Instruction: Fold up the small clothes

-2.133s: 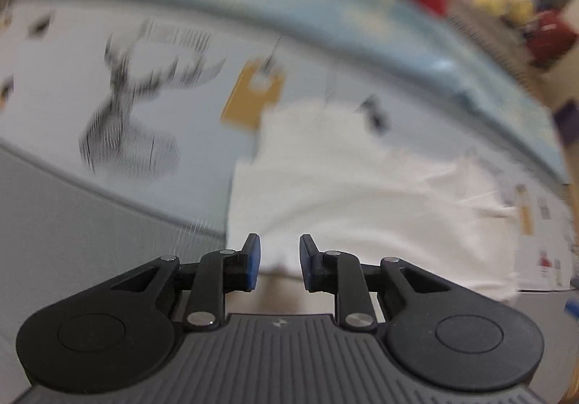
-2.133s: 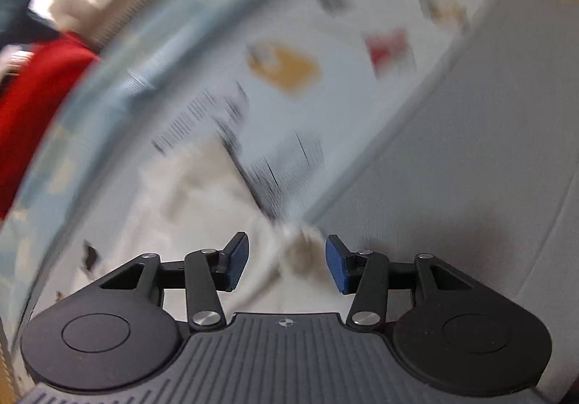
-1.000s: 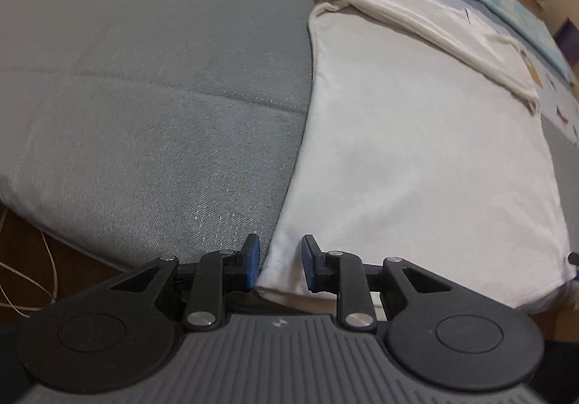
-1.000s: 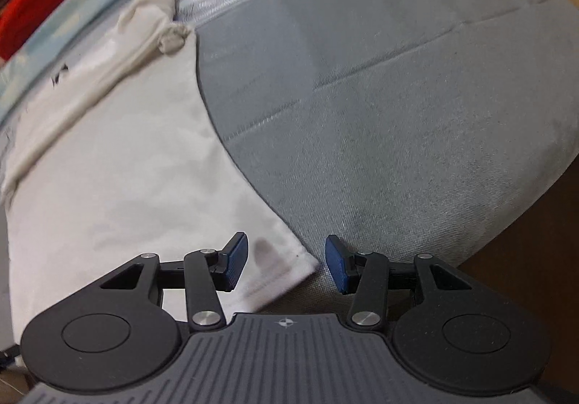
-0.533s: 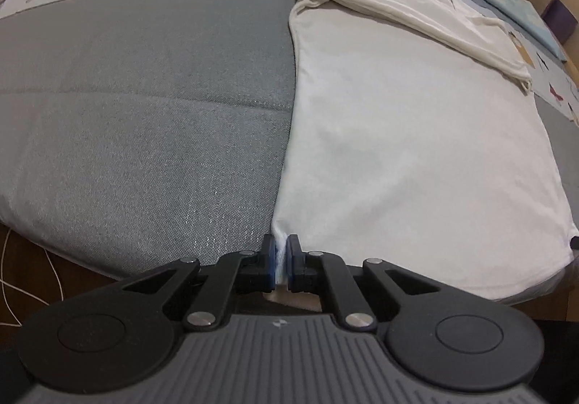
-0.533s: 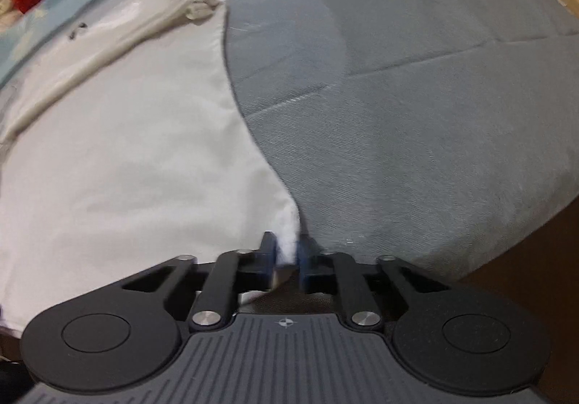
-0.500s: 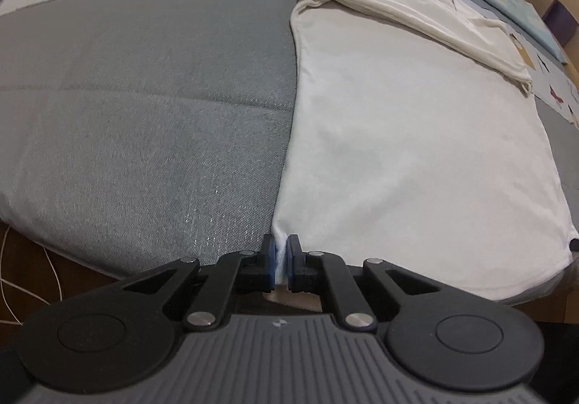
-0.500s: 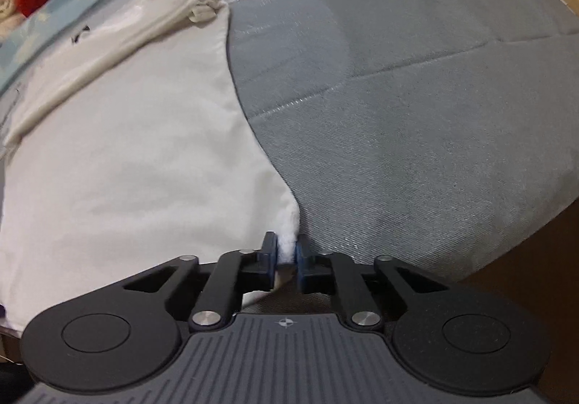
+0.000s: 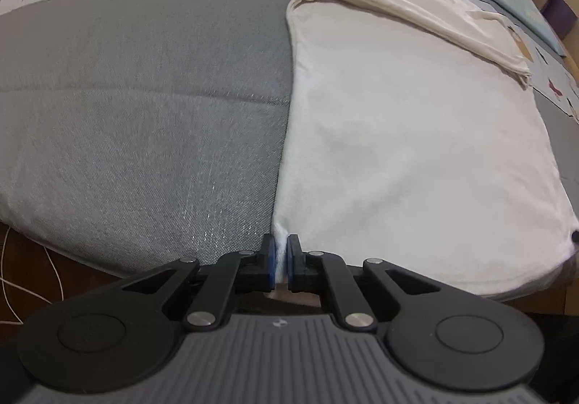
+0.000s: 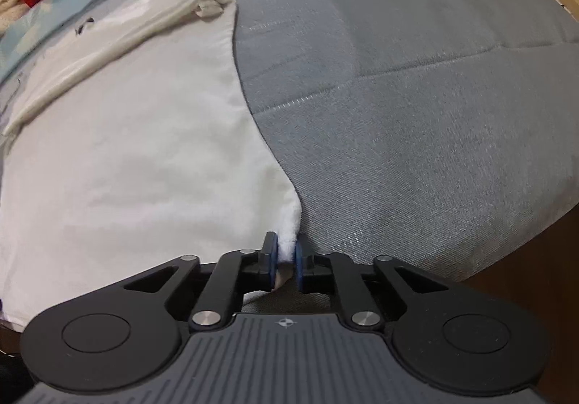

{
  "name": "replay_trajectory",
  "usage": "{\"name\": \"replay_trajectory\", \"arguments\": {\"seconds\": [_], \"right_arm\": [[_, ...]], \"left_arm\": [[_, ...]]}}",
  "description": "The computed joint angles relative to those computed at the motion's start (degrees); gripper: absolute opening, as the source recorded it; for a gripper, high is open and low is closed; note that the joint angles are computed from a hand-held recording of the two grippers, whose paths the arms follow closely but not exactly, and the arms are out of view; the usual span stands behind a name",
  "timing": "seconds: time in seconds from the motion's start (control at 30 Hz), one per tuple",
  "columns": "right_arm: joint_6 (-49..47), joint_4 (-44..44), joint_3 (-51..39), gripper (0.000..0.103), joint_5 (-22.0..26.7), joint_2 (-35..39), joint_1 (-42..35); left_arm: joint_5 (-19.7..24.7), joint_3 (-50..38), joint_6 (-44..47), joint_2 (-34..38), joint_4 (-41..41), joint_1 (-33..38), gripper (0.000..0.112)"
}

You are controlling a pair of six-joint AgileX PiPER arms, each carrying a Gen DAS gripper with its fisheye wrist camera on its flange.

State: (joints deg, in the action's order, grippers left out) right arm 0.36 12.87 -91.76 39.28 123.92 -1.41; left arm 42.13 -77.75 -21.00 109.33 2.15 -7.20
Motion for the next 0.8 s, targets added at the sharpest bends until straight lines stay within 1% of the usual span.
{"name": "replay_trajectory", "arguments": {"seconds": [0.07, 0.2, 0.33, 0.4, 0.47, 0.57, 0.63, 0.7, 0.73, 0.8], "right_arm": [[-2.6, 3.0, 1.3, 0.008, -1.1, -2.1, -0.6], [-11.2, 13.1, 3.1, 0.008, -2.5, -7.3, -3.0], [-19.7, 21.8, 5.5, 0.007, -1.5, -13.2, -5.7], [-27.1, 27.4, 8.2, 0.007, -0.2, -17.4, -7.8], [-34.0, 32.0, 10.9, 0.007, 3.3, -21.8, -10.8], [-42.9, 37.8, 14.3, 0.007, 12.4, -28.2, -17.4], [-46.7, 41.2, 17.5, 0.007, 17.5, -32.1, -21.7], [-48.4, 43.9, 19.7, 0.007, 21.1, -34.2, -24.9], [-48.4, 45.1, 20.9, 0.007, 21.8, -34.7, -26.0], [-47.4, 46.6, 22.1, 0.006, 20.5, -34.3, -25.8]], "left_arm": [[1.6, -1.6, 2.8, -1.0, -1.6, 0.5, 0.006], [2.0, -2.6, 9.6, -6.3, -5.2, 2.5, 0.005], [2.2, 0.2, 18.0, -15.0, -9.7, 3.8, 0.005], [3.5, 2.7, 21.7, -20.6, -10.5, 3.8, 0.005], [6.1, 5.2, 27.3, -26.5, -13.4, 5.3, 0.005], [11.2, 7.6, 35.5, -33.9, -20.6, 10.1, 0.005], [13.6, 8.9, 37.9, -36.7, -25.0, 14.0, 0.005], [14.1, 9.4, 37.4, -36.7, -27.9, 16.6, 0.005], [13.6, 9.0, 37.2, -35.9, -28.0, 16.8, 0.005], [11.0, 6.6, 33.7, -31.2, -24.8, 14.5, 0.005]]}}
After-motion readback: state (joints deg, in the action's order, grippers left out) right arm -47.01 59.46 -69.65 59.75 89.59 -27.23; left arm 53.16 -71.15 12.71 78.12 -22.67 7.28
